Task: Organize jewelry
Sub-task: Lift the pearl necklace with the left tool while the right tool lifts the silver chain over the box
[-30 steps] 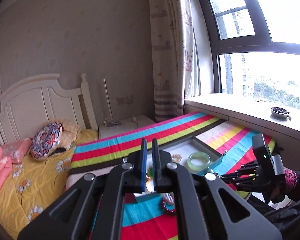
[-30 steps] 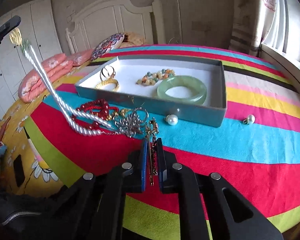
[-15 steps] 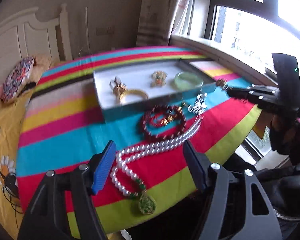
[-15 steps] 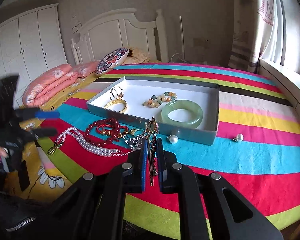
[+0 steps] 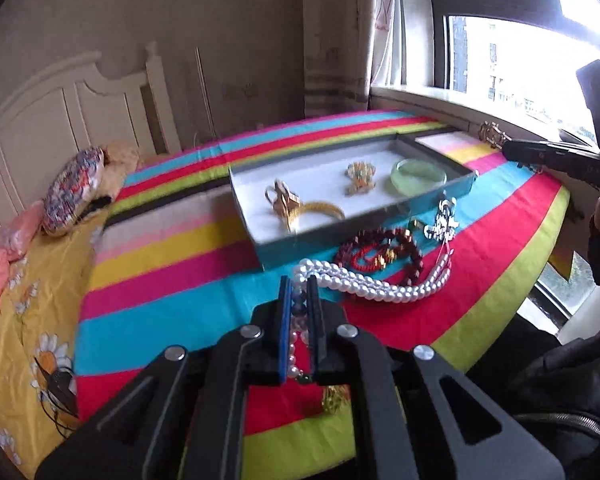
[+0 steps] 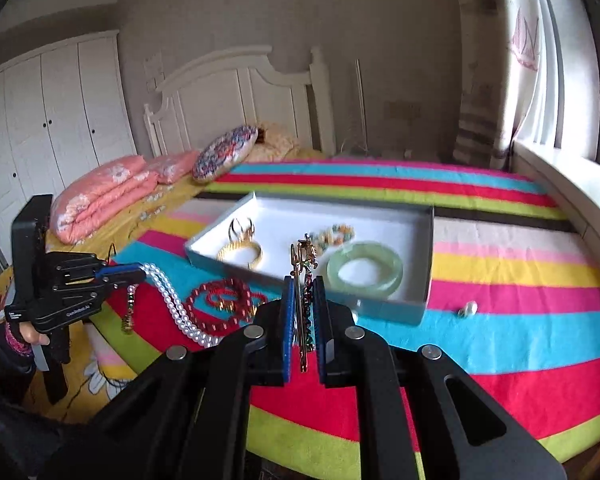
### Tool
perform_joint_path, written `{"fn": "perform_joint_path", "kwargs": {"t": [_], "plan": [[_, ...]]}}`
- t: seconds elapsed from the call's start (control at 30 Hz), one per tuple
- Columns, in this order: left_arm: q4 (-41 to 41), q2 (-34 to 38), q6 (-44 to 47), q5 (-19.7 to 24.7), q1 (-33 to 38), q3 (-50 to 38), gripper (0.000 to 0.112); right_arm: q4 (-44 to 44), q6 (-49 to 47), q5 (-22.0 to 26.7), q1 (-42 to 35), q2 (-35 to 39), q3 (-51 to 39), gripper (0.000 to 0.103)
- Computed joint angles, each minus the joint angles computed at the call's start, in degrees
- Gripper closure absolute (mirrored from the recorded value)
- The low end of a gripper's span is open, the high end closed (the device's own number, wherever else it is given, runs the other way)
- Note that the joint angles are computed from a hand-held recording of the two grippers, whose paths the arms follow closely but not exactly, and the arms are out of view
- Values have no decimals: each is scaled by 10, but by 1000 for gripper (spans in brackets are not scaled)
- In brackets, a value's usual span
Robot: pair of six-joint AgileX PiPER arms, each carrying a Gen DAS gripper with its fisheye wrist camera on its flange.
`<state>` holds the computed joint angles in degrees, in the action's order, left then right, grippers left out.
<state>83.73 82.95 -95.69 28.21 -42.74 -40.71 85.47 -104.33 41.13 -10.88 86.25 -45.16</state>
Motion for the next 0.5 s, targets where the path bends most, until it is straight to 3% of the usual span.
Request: {"fn": "perform_joint_path", "kwargs": {"t": [0.13,0.23,0.5], "plan": [[-10,-43,69,93,-59,-49,105,3,10,16,-12,-17,-11,93],[-10,-54,115,130,-83,-92,105,6,16,20,-15,-23,-18,93],[-35,-67,215,163,-96,-178,105,1,29,32,-20,-31,-32,93]]}}
